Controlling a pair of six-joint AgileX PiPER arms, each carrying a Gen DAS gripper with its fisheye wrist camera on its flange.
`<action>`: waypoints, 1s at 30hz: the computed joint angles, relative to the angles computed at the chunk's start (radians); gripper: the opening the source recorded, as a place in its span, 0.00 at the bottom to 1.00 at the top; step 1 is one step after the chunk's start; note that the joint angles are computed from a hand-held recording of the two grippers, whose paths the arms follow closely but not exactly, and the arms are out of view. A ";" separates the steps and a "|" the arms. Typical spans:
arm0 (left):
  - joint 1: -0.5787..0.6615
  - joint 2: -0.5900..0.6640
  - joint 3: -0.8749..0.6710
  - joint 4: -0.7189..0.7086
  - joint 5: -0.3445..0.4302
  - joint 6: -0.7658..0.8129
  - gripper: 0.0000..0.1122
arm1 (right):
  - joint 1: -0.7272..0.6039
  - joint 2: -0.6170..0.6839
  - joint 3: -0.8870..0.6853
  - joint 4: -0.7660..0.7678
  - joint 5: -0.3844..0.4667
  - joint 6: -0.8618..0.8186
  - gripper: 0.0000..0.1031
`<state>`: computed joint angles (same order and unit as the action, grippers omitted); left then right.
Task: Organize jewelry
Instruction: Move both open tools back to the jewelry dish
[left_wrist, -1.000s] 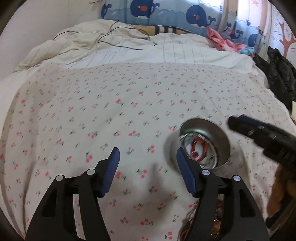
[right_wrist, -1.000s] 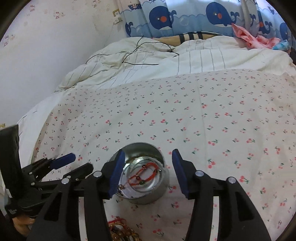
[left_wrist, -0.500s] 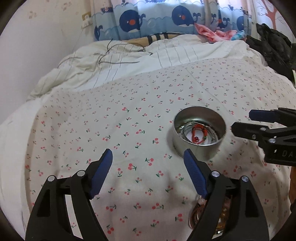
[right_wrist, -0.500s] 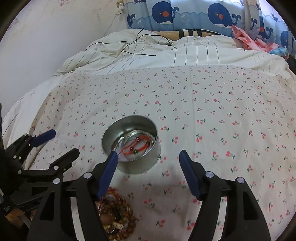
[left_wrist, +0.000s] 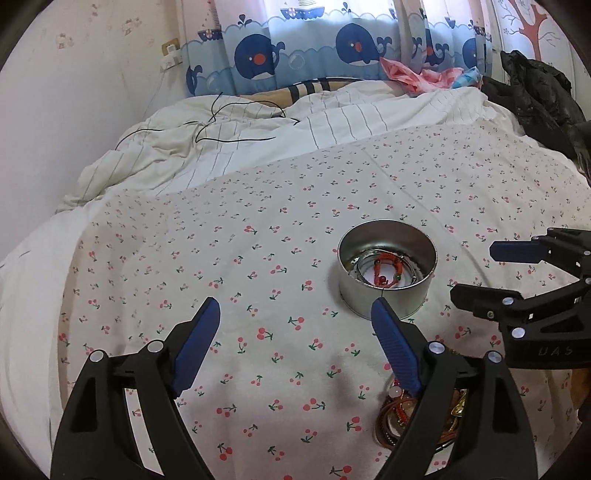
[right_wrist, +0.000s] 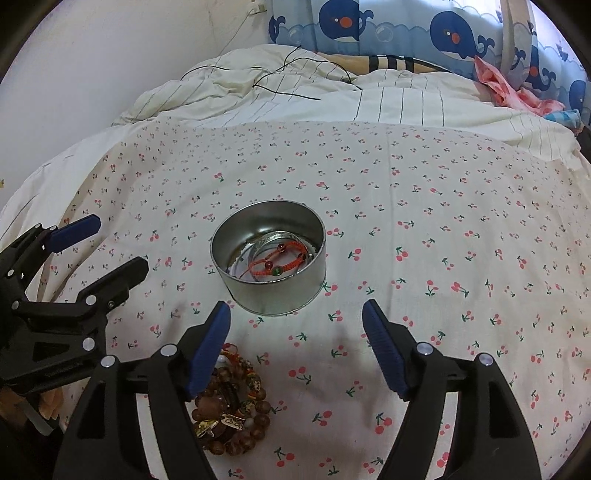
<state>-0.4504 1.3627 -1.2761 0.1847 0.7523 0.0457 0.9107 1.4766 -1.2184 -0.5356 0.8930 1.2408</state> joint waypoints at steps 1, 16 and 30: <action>-0.001 0.000 0.000 -0.001 0.000 0.001 0.72 | -0.003 0.003 -0.004 0.004 0.000 -0.006 0.69; 0.002 -0.008 0.006 -0.023 -0.008 0.023 0.75 | 0.005 0.005 0.006 0.017 0.010 -0.029 0.70; 0.255 0.166 -0.187 -0.457 0.278 0.306 0.78 | 0.005 -0.048 0.032 0.013 0.043 -0.056 0.70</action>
